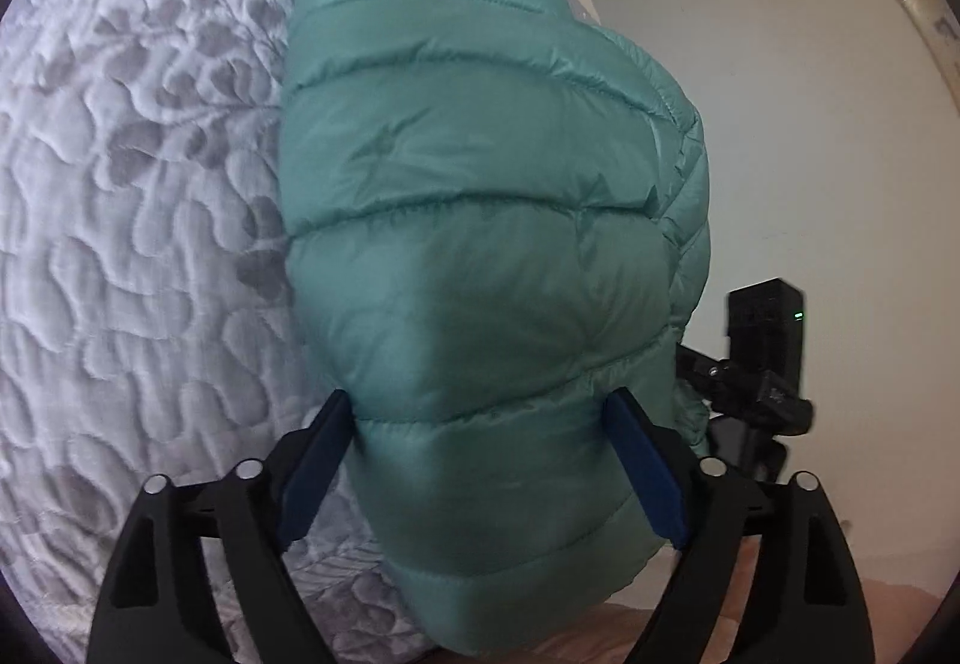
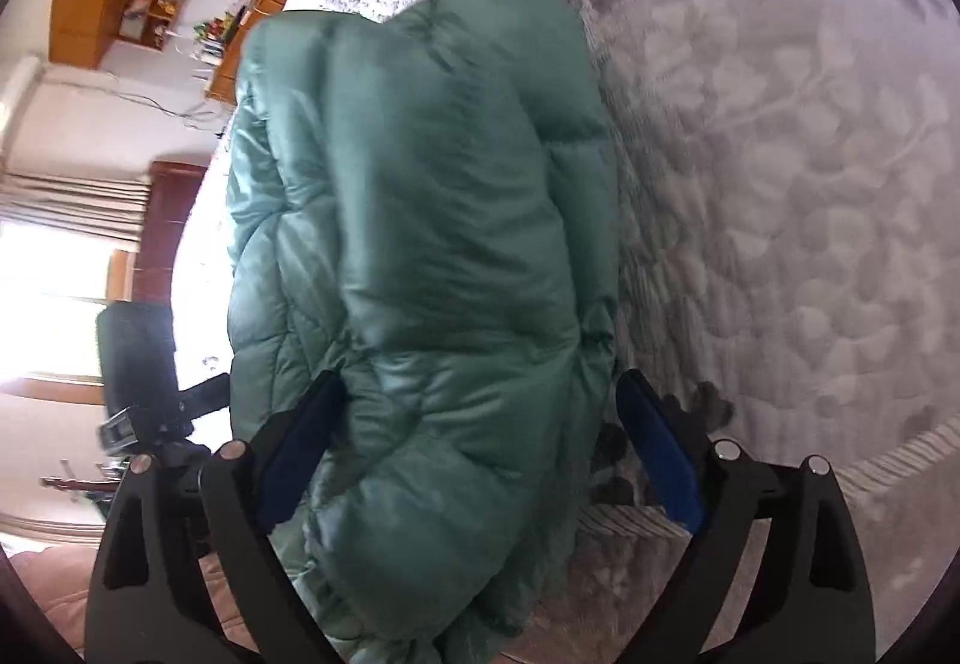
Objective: Fold large clothes
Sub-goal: 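Lift the bundle with both grippers and flip it over onto itself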
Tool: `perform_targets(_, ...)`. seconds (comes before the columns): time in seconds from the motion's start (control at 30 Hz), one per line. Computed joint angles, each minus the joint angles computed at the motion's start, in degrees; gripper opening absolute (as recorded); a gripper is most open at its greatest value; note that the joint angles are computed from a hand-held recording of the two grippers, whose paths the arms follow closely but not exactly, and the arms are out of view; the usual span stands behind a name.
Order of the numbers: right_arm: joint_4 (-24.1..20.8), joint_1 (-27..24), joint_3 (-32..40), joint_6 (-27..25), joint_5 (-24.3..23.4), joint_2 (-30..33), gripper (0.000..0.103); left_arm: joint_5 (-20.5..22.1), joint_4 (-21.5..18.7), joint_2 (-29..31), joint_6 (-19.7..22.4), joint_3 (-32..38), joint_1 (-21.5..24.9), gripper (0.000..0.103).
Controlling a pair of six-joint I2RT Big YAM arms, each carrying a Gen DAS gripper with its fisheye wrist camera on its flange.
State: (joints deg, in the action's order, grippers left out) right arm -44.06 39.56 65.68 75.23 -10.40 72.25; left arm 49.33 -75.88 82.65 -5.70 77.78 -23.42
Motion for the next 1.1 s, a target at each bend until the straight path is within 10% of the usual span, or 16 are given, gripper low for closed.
perform_targets(0.3,23.4,-1.5,-10.4,6.1,-5.6,-0.4,0.096,7.0,4.1,2.8,-0.6,-0.6,-0.7,0.097)
perform_targets(0.4,27.7,-1.4,-11.1,6.4,-6.8,-0.3,0.073,8.6,6.4,2.3,-1.6,-1.0,-0.7,0.089)
perform_targets(0.57,29.0,-1.1,-10.1,4.0,-4.7,-1.0,0.052,10.2,8.6,0.5,-2.5,-0.6,1.0,0.058)
perform_targets(1.1,13.1,-11.1,24.4,-21.0,-9.7,21.3,0.048,3.0,14.8,13.4,-3.8,24.0,7.3,0.056)
